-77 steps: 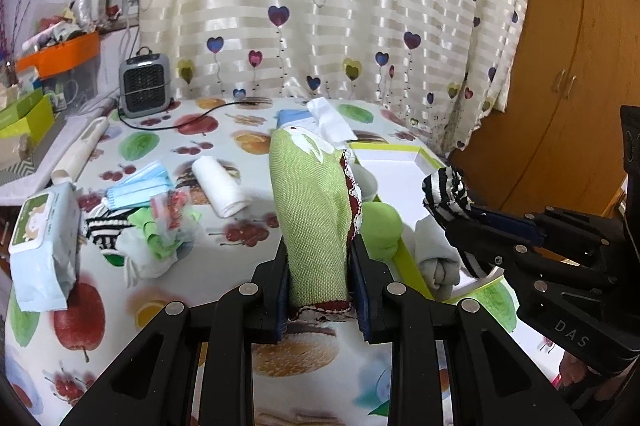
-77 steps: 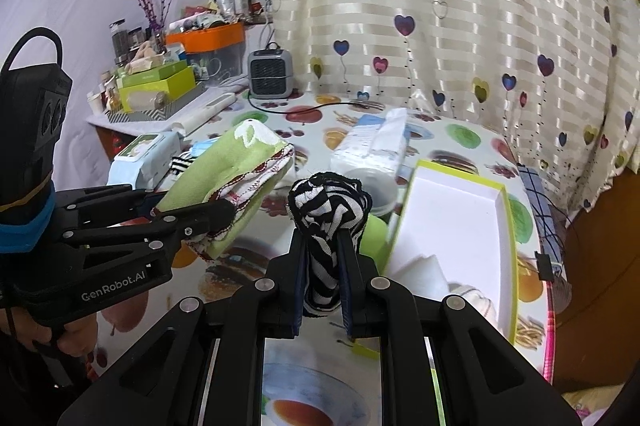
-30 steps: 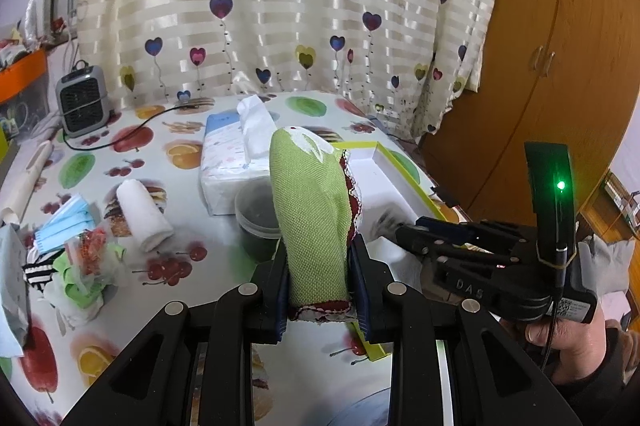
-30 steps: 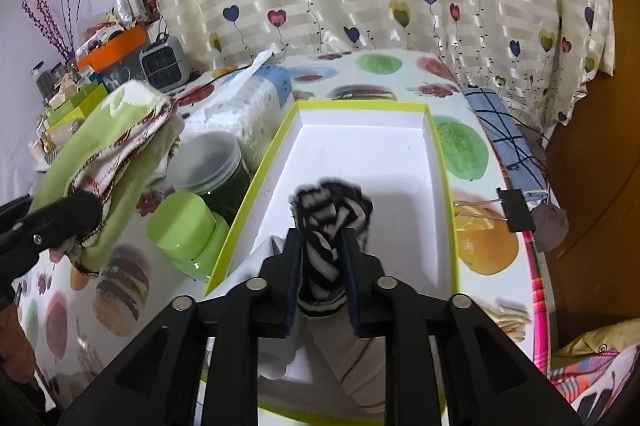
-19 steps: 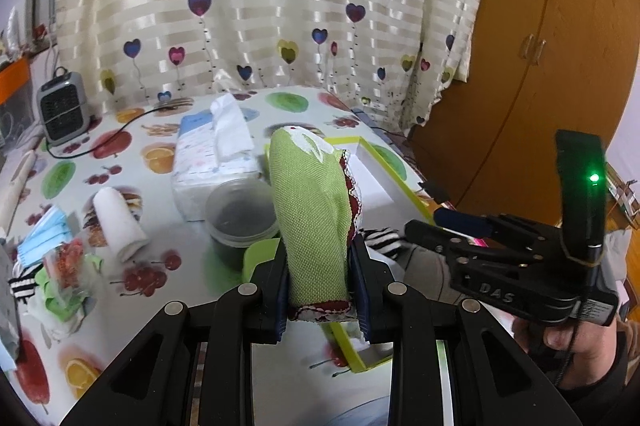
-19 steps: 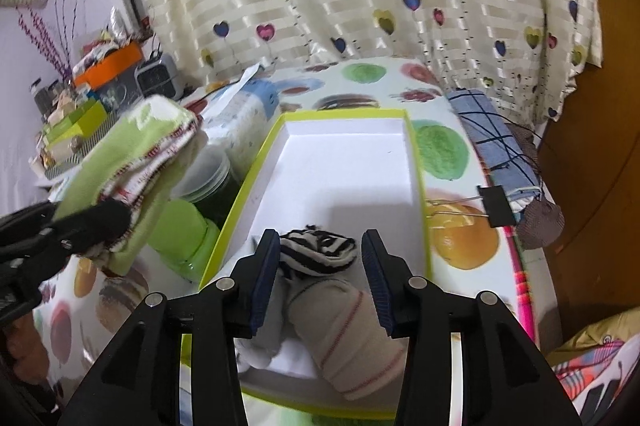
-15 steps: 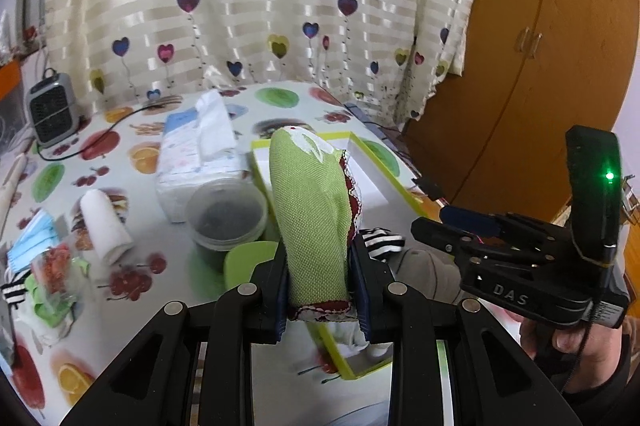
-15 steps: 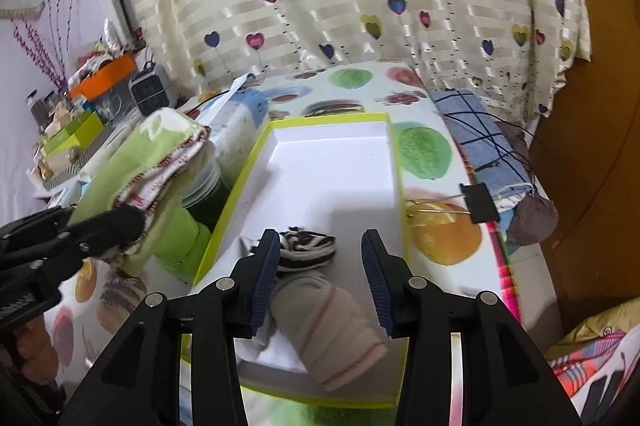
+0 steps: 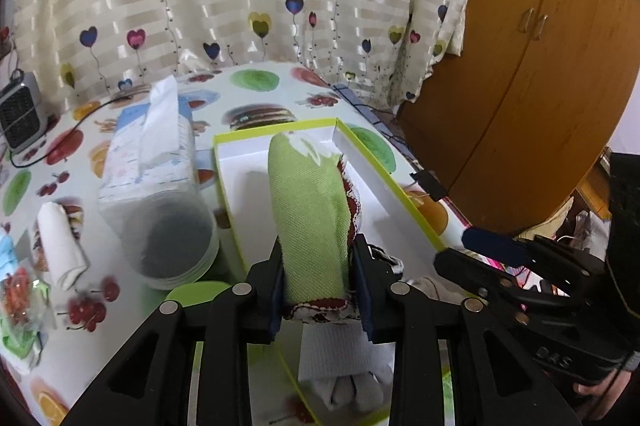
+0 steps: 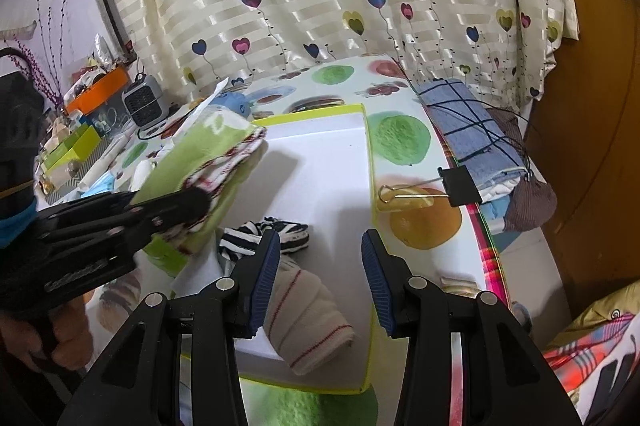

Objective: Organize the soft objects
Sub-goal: 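Release the striped sock with the right gripper while the left lowers the green towel into the box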

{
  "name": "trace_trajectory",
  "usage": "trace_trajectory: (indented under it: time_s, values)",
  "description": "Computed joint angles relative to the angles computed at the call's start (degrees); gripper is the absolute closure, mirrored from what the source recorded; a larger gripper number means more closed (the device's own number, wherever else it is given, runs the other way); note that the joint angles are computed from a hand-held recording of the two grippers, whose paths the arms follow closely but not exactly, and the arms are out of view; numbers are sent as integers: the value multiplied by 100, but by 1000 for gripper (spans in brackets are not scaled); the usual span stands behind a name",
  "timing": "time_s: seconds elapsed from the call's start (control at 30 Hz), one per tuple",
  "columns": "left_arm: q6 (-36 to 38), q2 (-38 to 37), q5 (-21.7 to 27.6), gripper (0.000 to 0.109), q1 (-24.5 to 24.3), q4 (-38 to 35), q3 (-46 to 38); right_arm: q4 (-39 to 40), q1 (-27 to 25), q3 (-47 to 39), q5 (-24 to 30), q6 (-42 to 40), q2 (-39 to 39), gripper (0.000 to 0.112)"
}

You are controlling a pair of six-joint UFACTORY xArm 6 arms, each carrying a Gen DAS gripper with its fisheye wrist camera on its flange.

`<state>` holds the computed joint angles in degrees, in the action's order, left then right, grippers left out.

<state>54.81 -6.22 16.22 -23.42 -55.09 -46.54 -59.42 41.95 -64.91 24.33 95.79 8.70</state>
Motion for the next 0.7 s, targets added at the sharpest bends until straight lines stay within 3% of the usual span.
trace_trajectory:
  time_s: [0.27,0.7]
  values:
    - [-121,242,96,64,-21,98,-198,-134,-65,148,-70,190,-89,68]
    - [27,-253,-26,63,6,-81,124,-163,66,50,45,109,-100,68]
